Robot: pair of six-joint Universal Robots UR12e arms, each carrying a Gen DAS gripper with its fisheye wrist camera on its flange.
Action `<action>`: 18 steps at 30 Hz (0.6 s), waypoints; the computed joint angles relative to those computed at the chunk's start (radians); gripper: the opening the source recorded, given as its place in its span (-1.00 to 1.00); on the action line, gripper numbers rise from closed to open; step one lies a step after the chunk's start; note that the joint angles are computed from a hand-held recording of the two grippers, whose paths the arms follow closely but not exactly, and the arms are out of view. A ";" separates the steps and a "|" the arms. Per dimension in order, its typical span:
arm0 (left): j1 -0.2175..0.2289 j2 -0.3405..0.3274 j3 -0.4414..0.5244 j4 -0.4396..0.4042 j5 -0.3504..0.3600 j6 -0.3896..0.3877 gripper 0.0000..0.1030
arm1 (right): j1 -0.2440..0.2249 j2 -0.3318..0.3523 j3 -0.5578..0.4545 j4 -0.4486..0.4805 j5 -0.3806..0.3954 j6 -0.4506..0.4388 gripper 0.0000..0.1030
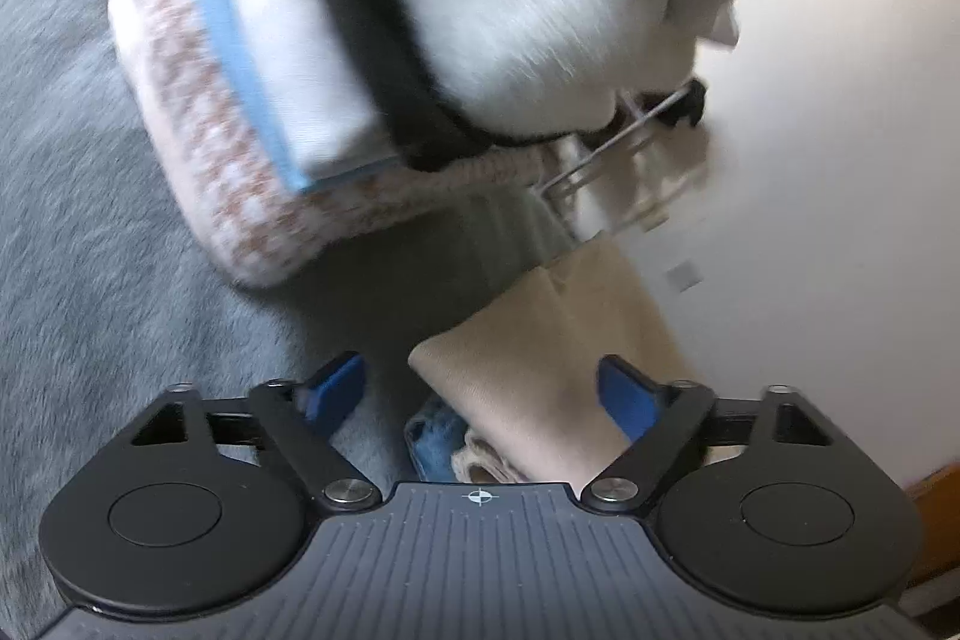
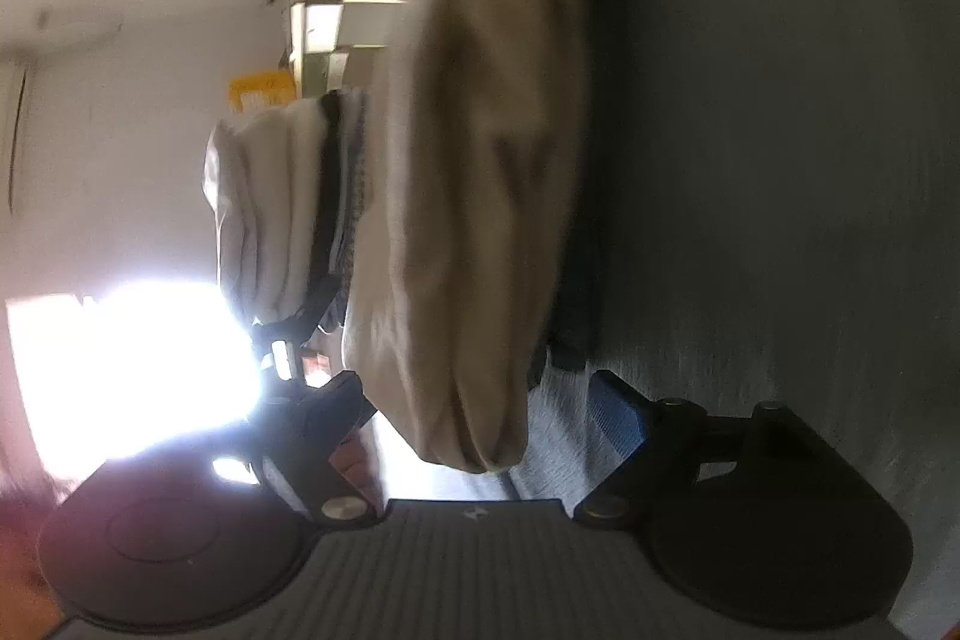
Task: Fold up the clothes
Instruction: 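Lower the folded trousers onto the blue jeans pile and open the left gripper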
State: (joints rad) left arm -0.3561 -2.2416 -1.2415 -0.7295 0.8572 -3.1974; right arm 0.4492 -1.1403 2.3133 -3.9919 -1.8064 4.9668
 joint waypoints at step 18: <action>0.000 0.049 -0.111 0.116 0.020 0.151 -0.43 | -0.005 -0.198 -0.077 0.513 -0.002 -0.291 -0.59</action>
State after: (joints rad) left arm -0.3564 -2.1928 -1.3521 -0.6139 0.8776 -3.0468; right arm 0.4445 -1.3379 2.2364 -3.4792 -1.8084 4.6758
